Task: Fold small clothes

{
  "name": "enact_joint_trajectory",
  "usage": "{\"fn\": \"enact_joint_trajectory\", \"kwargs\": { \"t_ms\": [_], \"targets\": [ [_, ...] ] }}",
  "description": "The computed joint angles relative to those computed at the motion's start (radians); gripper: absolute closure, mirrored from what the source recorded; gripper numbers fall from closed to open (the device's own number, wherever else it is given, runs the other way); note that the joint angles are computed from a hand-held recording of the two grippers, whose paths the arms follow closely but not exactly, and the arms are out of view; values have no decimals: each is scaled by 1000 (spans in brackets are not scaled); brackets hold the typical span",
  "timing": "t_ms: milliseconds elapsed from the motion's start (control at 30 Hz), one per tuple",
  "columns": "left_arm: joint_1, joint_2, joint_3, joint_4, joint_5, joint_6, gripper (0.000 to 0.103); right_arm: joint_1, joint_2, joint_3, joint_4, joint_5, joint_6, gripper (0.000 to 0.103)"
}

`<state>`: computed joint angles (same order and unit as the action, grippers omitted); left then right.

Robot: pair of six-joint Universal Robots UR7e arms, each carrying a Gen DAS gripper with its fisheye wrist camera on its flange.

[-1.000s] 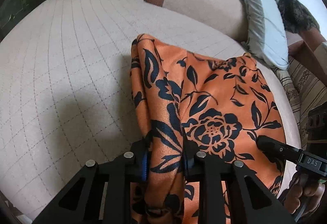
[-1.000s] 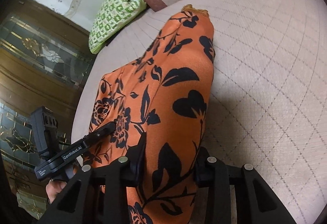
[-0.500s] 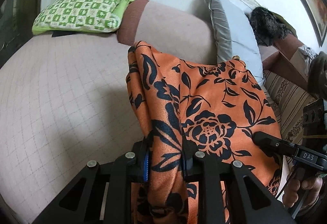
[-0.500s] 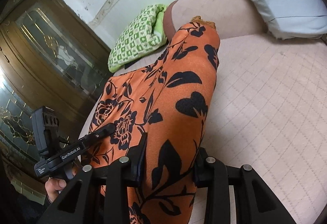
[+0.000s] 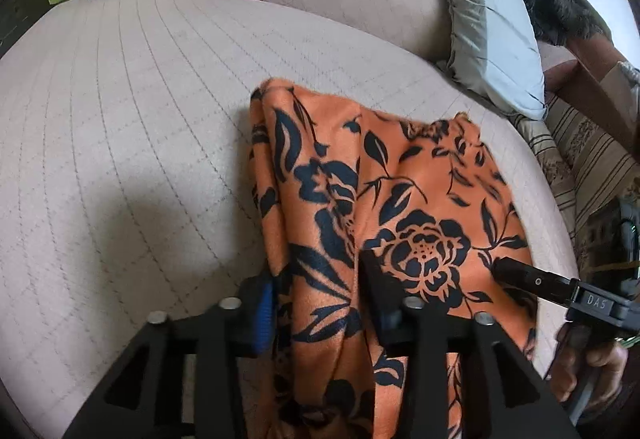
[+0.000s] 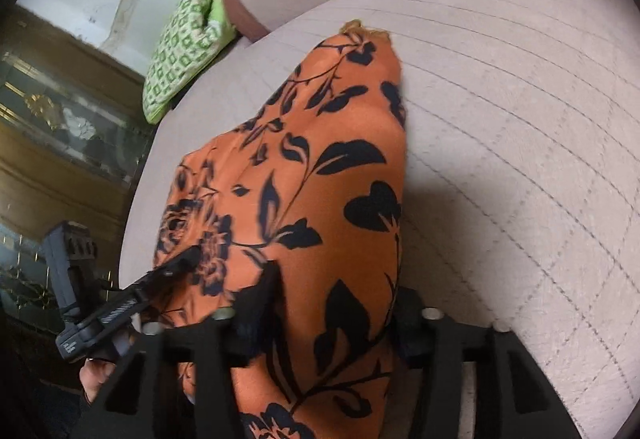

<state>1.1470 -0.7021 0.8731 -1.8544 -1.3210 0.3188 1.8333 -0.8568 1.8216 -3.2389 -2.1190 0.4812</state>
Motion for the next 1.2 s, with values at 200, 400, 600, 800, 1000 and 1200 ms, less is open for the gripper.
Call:
{"fn": "enact_joint_trajectory", "kwargs": {
  "t_ms": [200, 400, 600, 800, 1000, 1200],
  "targets": [
    [-1, 4, -29, -89, -1, 23, 26, -2, -15, 24, -113, -1, -33, 26],
    [20, 38, -61, 69, -43, 49, 68, -29, 61, -60, -13, 72, 8, 55],
    [5, 7, -10, 5, -5, 82, 77, 14, 64, -101, 35, -4, -21, 65],
    [-12, -41, 18, -43, -37, 100, 78, 71, 58, -148, 49, -64, -104, 66],
    [-55, -19, -70, -80, -92, 135, 78, 105, 21, -189, -4, -101, -221, 66],
    [-93, 55, -169, -91, -88, 137, 78, 87, -5, -214, -30, -84, -274, 66]
  ]
}}
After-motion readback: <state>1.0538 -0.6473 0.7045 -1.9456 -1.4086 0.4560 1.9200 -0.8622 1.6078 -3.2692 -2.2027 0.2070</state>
